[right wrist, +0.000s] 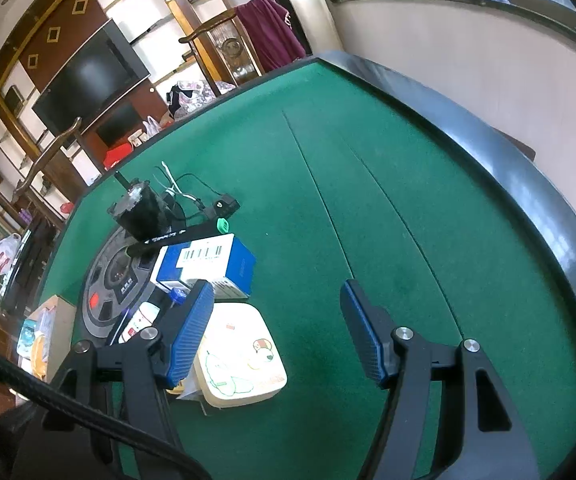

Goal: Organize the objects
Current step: 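Grasp a black marker with the left tool, then grasp the blue-capped black marker with the right tool while the left tool holds its marker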

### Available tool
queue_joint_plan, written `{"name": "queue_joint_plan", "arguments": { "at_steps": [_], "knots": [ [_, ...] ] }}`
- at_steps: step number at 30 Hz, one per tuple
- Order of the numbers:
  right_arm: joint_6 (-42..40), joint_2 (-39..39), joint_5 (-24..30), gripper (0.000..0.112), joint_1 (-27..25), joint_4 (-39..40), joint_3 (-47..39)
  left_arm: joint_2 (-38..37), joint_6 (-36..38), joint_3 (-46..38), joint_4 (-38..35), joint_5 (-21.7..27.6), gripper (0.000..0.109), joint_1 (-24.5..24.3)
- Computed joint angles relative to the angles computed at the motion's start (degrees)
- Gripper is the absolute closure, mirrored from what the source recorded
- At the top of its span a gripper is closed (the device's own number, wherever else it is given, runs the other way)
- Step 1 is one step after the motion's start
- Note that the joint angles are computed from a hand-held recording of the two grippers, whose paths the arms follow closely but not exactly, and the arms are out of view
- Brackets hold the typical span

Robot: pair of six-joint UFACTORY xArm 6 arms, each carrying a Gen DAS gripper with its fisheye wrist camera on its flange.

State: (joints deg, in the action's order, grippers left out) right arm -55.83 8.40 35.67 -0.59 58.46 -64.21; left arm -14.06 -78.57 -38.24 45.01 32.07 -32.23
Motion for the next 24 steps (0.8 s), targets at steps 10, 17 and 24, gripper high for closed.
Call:
{"name": "queue_joint_plan", "arguments": {
  "at_steps": [10, 17, 24],
  "knots": [
    [-0.38, -0.42, -1.63, 0.048, 0.85, -0.74, 1.04, -1.24, -1.53, 3.05, -5.32, -0.39, 0.097, -0.81],
    [-3.34, -1.32, -4.39, 0.048, 2.20, -0.26, 2.34, 3.77, -5.72, -1.27, 4.15, 3.74, 0.097, -1.56],
    [-2.35, -0.64, -5.90, 0.048, 2.54, -1.41, 2.08, -1.68, -8.53, 4.32, 5.54, -3.87, 0.097, 0.22]
  ]
}}
